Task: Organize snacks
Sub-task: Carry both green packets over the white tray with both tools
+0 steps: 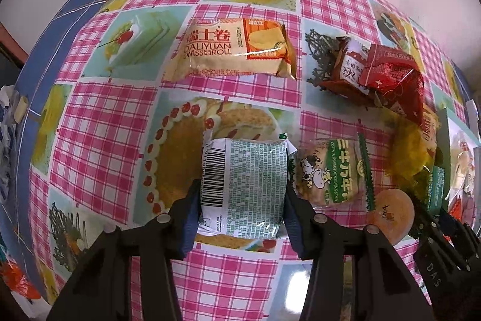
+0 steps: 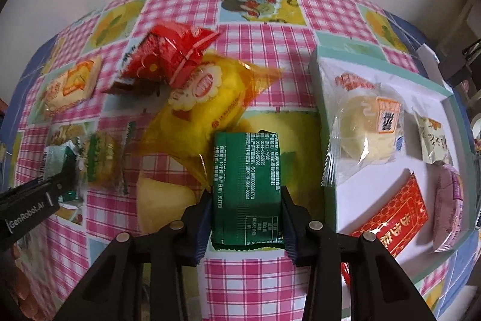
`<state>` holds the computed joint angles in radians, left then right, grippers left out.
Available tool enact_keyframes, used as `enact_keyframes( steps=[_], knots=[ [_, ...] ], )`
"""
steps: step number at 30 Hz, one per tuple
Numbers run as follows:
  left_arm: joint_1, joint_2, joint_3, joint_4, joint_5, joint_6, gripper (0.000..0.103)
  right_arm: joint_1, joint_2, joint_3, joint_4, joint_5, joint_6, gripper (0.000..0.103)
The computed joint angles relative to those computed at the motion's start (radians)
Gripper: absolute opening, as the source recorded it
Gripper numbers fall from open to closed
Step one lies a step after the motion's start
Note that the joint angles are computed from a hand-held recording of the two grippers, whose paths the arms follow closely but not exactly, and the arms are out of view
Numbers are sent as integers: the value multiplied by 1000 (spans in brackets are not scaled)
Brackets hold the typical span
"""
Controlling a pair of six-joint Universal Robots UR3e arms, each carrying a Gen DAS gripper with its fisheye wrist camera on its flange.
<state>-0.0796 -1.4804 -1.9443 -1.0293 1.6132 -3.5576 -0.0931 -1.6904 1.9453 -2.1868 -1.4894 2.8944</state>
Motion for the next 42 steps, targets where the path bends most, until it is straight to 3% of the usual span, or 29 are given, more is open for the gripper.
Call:
enact_keyframes(
  steps=[14,21,30,42],
  knots=[
    [-16,136,67,-88,29,10,51,-97,-135,-81,166,92,-22,42],
    [-113,124,169,-136,90,-32,51,-162,-173,-100,229,135,-52,42],
    [-298,-67,374,-97,123,-67,51,-375,-195,-130,319,197,-124,42],
    [-559,-480,852,-171,111,-57,51,-707,-92,-207,378,289,-201,43]
  ],
)
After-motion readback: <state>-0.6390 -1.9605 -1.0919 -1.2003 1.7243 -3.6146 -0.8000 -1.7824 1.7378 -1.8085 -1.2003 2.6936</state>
